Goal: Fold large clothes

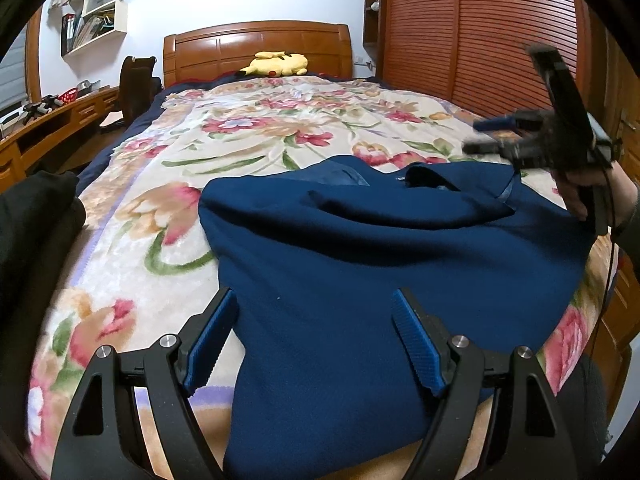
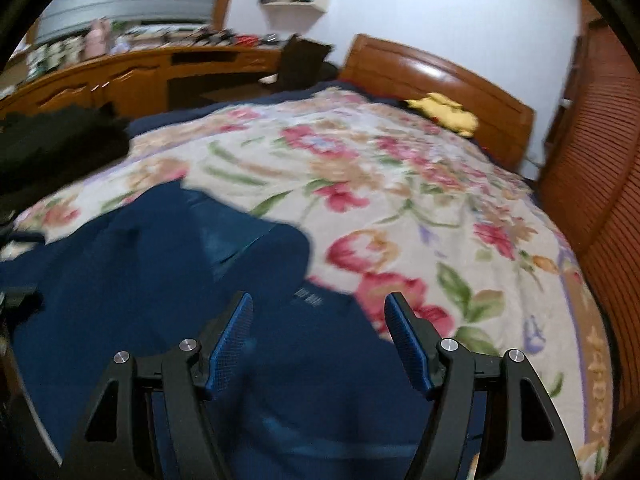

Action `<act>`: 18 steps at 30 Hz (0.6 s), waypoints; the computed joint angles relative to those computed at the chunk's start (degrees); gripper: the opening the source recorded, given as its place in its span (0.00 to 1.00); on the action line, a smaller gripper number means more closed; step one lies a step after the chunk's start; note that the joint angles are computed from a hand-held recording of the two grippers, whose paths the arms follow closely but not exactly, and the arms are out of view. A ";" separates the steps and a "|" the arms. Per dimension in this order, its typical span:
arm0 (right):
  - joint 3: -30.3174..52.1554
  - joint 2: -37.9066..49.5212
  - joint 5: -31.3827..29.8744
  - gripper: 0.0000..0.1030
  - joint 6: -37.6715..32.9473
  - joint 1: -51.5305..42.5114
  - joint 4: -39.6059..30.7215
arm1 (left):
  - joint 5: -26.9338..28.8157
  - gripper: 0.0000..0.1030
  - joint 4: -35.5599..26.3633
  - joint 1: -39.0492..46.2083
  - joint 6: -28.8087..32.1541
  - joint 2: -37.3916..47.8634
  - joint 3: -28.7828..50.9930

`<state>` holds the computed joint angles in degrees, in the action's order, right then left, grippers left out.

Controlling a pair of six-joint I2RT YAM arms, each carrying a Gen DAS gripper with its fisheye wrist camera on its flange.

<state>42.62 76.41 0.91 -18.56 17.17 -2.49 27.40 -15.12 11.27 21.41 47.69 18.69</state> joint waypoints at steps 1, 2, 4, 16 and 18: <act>0.59 0.08 -0.89 0.68 -1.53 -0.35 -2.30 | -0.24 0.78 -0.13 -0.29 -0.19 0.10 0.20; 0.76 0.33 -0.62 0.68 -2.94 -0.13 -4.68 | -0.43 0.78 -0.14 -0.61 -0.33 0.03 0.17; 1.96 3.19 1.15 0.68 -4.06 -0.08 -5.67 | -0.70 0.78 -0.12 -0.83 -0.54 -0.21 0.08; 26.75 27.65 8.05 0.03 -3.48 -0.61 -12.83 | -0.90 0.78 -0.78 -3.49 -1.69 -1.04 1.26; 30.98 31.29 10.23 0.03 -2.47 -0.72 -10.80 | -1.32 0.78 -0.65 -4.00 -1.92 -0.66 1.67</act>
<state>73.60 107.70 11.14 -21.03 16.45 -13.29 26.08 -15.78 7.27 19.49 47.03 20.36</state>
